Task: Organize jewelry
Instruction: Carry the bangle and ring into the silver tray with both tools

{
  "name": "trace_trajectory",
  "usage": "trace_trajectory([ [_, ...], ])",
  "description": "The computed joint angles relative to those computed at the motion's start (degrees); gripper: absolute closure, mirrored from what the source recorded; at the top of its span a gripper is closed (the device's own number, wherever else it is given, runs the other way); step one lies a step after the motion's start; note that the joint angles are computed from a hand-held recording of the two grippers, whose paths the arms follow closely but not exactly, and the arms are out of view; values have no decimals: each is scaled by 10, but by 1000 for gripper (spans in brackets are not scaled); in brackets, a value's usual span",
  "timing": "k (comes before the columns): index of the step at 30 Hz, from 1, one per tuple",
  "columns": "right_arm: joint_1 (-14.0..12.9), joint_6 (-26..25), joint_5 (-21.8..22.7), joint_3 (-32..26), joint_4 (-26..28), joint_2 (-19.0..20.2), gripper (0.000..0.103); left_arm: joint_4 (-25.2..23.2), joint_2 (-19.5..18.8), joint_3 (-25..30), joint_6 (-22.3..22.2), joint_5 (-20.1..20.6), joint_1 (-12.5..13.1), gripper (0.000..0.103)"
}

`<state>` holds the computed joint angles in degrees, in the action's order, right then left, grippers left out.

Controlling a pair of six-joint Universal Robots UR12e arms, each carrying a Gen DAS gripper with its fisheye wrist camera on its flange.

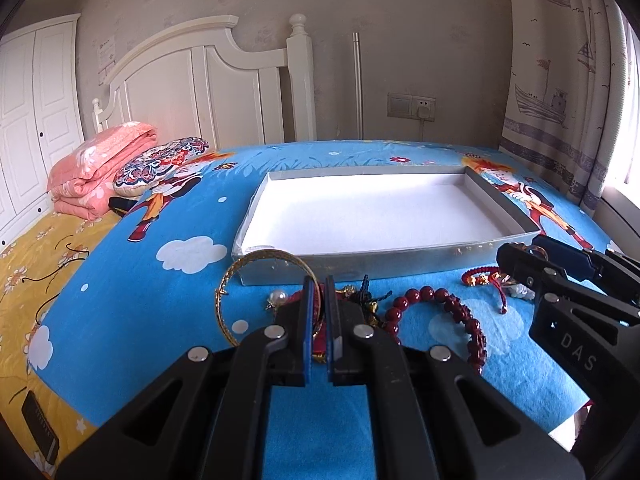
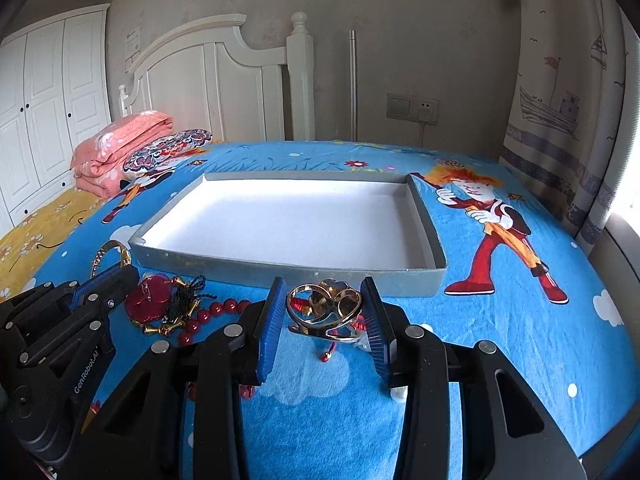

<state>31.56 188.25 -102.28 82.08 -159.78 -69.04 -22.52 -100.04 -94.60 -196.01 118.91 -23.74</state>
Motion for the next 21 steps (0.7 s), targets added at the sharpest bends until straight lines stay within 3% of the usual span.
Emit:
trace_trajectory([
  [10,-7,-22,-7,-70,26,38,65,-46,-38,80,39,-59,31,98],
  [17,-17,-23,-4,-141,78,77,65,-116,-80,154,27,-99,55,98],
  [21,-21,-19,-6,-177,107,99,65,-141,-103,186,23,-93,61,98],
])
